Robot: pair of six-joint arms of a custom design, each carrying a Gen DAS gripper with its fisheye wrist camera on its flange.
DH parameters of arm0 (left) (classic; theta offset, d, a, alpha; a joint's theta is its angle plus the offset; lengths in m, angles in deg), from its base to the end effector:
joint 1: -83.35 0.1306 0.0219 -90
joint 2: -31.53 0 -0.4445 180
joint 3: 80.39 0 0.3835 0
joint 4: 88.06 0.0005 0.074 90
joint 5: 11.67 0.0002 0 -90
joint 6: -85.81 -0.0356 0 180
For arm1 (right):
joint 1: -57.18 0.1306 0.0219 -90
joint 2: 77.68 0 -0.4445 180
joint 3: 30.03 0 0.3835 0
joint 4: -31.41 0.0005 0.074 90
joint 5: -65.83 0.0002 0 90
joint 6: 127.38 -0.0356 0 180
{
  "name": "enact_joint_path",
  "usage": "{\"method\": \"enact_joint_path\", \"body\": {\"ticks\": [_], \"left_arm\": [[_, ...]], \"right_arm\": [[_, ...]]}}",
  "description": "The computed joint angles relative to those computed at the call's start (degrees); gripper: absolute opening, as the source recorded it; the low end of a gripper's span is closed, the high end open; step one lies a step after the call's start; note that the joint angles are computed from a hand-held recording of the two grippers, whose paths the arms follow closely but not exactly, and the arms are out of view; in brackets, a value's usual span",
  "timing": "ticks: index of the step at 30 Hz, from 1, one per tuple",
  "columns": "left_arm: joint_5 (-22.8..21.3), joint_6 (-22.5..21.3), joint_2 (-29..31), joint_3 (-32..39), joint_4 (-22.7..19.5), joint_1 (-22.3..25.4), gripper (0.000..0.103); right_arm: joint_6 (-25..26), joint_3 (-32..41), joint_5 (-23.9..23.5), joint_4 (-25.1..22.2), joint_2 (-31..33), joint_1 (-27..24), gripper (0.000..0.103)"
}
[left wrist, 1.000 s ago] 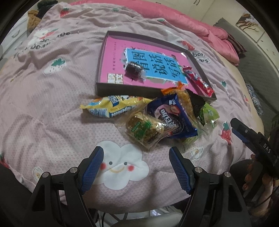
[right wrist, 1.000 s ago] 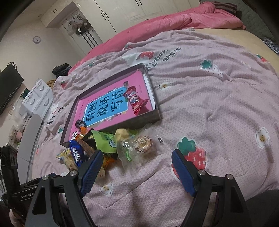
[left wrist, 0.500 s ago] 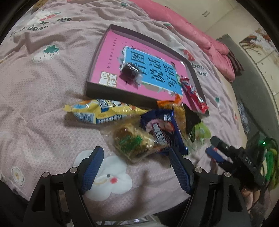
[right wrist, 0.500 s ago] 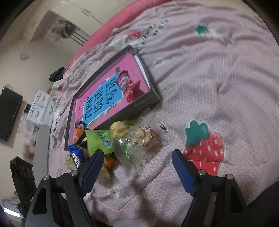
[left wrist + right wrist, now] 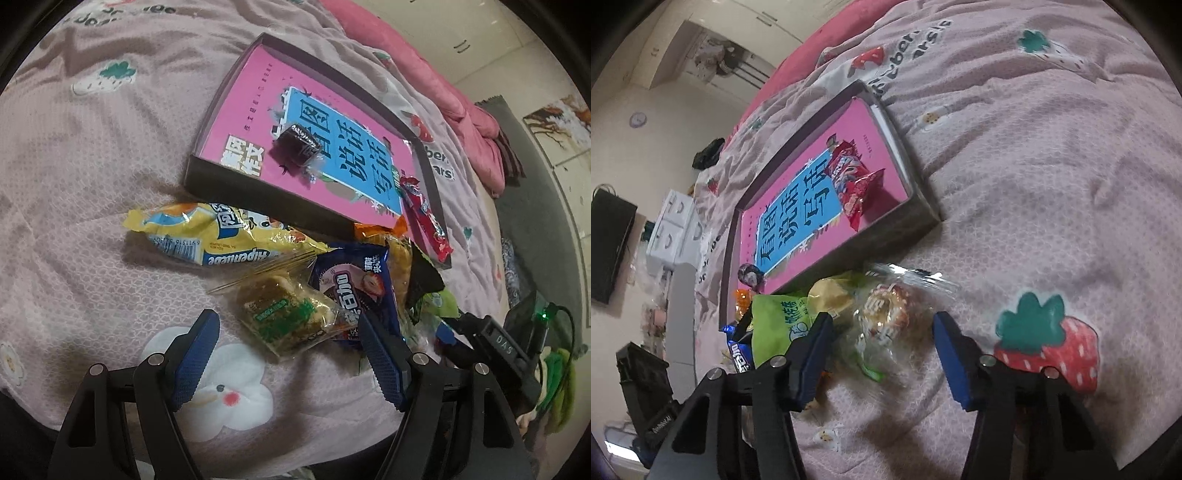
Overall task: Organize snacks
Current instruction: 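Grasp the wrapped cake with the left tool while the right tool grasps the clear-wrapped pastry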
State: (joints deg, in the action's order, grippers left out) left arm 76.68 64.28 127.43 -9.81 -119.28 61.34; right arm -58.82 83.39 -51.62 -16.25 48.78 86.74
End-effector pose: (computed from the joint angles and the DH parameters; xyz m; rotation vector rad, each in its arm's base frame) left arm 0.4401 -0.1773 0.3172 -1.0593 2.4389 -0.5406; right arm 0.6107 0.3647 0.3094 -0.3687 2.7225 0.9130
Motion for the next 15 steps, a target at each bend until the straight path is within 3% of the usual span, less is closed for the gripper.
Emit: {"method": "enact_joint_path", "body": {"ticks": [8,15], "left_arm": [[2.44,2.87,0.52,-0.96,3.48,1.0,0.079],[2.91,5.6,0.43,-2.45,6.56,1.48,0.079]], "right_arm": [[8.18,0.67,5.83,-1.85,-0.29,1.29,0.044],[7.28,-1.08,7.52,1.24,-1.57,0.61,0.043]]}}
